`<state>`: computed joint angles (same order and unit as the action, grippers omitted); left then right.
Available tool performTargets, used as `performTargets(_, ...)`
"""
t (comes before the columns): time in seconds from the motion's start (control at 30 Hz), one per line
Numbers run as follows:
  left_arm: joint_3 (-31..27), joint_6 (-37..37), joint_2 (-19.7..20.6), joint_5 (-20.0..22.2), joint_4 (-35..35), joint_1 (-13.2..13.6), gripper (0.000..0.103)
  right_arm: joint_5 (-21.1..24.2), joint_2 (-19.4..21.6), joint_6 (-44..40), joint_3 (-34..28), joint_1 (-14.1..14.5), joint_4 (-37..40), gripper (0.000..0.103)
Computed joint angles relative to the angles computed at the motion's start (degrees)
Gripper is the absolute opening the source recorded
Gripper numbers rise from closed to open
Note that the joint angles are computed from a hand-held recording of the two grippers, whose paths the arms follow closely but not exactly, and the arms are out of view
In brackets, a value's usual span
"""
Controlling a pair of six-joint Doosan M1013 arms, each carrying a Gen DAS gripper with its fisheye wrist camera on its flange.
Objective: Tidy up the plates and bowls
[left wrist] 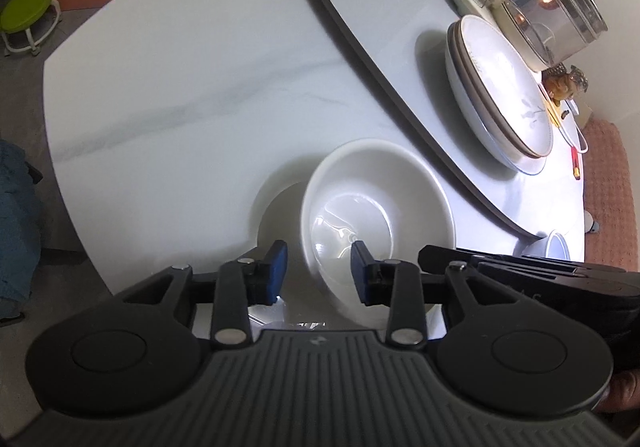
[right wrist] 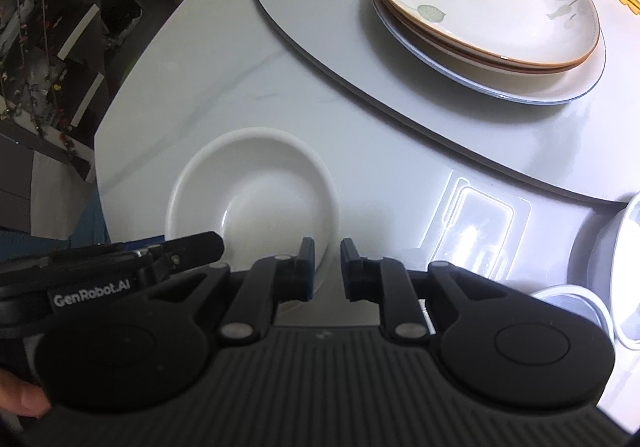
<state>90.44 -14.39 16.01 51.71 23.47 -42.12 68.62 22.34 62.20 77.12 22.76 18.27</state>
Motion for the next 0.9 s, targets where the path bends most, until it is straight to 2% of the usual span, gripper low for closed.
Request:
performTargets(0.07, -0.5, -0.7, -0.1, 1.4, 0.9, -0.2, 0.048, -0.1, -0.1, -0.1, -0.1, 0.0, 0.0, 0.019)
performTargets(0.13, -1.0, -1.1, -0.2, 2.6, 1.5, -0.5, 0.052, -0.5, -0.4, -0.6, 0.1, 0.0, 0.0, 0.025)
performTargets(0.2, -1.7, -1.3, -0.4, 4.0, 2.3, -0.8, 0.053, -1.1, -0.9, -1.0, 0.3, -0.2, 0.3, 0.041)
performTargets(0.27, -2.4, -1.0, -0.6, 5.7, 3.1, -1.3, 0.054, -2.1, -1.6, -1.8, 0.6, -0.6, 1.2, 0.046)
performTargets(0.53, -5.2, -1.3, -2.0, 11.7, 7.4, -3.4, 0.056, -2.7, -4.2, -3.3, 1.1, -2.1, 3.5, 0.046)
performTargets(0.7, -7.6, -0.2, -2.7, 17.0, 9.7, -5.4, 0.056, -4.1, -6.9, -4.6, 2.3, -2.9, 5.6, 0.046)
performTargets(0.9, -9.6, 0.7, -3.5, 19.9, 12.4, -7.7, 0.056, -5.5, -9.7, -5.7, 3.7, -3.5, 8.0, 0.046)
